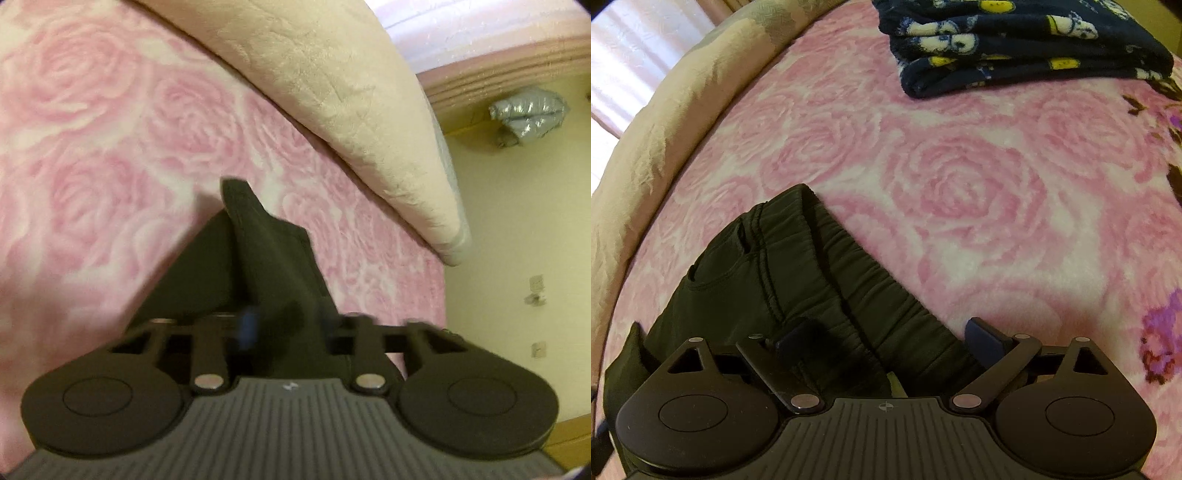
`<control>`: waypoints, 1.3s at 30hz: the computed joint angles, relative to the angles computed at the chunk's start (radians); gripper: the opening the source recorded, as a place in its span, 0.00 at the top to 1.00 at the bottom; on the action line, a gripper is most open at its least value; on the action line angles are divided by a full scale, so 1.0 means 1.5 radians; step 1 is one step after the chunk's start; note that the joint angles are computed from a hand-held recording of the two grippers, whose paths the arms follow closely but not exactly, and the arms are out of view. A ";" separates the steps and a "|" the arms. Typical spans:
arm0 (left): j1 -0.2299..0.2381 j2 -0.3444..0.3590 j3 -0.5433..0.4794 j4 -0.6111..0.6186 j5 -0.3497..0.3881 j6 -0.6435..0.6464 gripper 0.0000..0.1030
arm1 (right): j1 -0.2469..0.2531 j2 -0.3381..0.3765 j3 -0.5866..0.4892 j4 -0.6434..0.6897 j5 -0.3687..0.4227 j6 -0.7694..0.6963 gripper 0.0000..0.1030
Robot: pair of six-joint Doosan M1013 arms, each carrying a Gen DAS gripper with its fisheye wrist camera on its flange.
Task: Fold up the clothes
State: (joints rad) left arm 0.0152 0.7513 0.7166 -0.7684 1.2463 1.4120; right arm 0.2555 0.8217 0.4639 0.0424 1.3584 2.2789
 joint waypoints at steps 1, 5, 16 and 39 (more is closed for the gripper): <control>0.002 -0.006 0.007 0.003 -0.022 0.011 0.98 | 0.000 0.000 0.000 0.001 0.000 -0.004 0.09; 0.020 -0.063 0.083 0.000 -0.190 0.083 0.98 | -0.001 0.006 -0.013 0.005 0.014 -0.012 0.09; 0.098 -0.077 0.048 0.715 -0.163 -0.267 0.88 | 0.008 0.015 -0.042 -0.026 0.038 0.002 0.09; -0.028 -0.291 0.378 0.228 -0.065 0.067 0.88 | -0.048 -0.161 0.249 0.201 -0.109 -0.257 0.32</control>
